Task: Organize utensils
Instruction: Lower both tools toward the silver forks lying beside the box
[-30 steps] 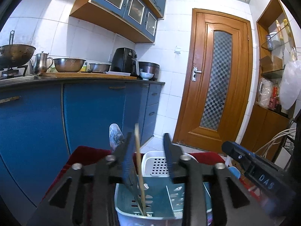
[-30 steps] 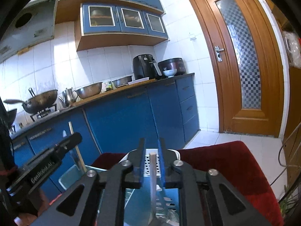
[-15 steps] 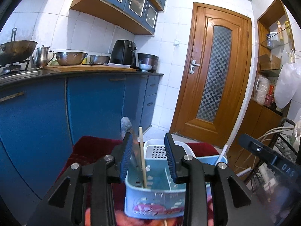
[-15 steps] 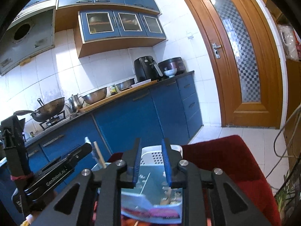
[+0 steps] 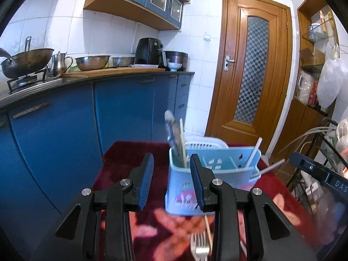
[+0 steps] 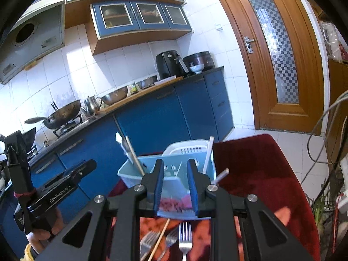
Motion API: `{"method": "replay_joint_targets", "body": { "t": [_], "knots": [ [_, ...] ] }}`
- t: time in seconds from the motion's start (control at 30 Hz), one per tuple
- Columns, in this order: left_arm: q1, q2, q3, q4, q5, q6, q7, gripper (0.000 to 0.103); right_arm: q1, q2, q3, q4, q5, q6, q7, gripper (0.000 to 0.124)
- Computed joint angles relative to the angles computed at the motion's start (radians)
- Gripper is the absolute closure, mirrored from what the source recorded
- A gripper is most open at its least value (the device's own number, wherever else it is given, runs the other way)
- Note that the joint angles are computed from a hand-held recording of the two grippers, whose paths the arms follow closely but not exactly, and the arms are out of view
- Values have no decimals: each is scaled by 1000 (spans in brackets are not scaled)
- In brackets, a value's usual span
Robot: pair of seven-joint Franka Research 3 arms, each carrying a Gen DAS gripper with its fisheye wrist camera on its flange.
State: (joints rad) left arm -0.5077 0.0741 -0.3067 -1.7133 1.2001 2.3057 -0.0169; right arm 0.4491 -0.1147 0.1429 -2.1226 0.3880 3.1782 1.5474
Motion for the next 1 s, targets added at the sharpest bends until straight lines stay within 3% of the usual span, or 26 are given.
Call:
{"method": "replay_joint_targets", "body": {
  "t": [0.33,1.0],
  "knots": [
    [19,-85,-37,-136,-121,12,8,68,-64,-86,66,-118,-129,-76,138,98],
    [33,2,-17,-183,-439,161,166,68,-46,-102,34,-229,-139,-195,185,92]
  ]
}}
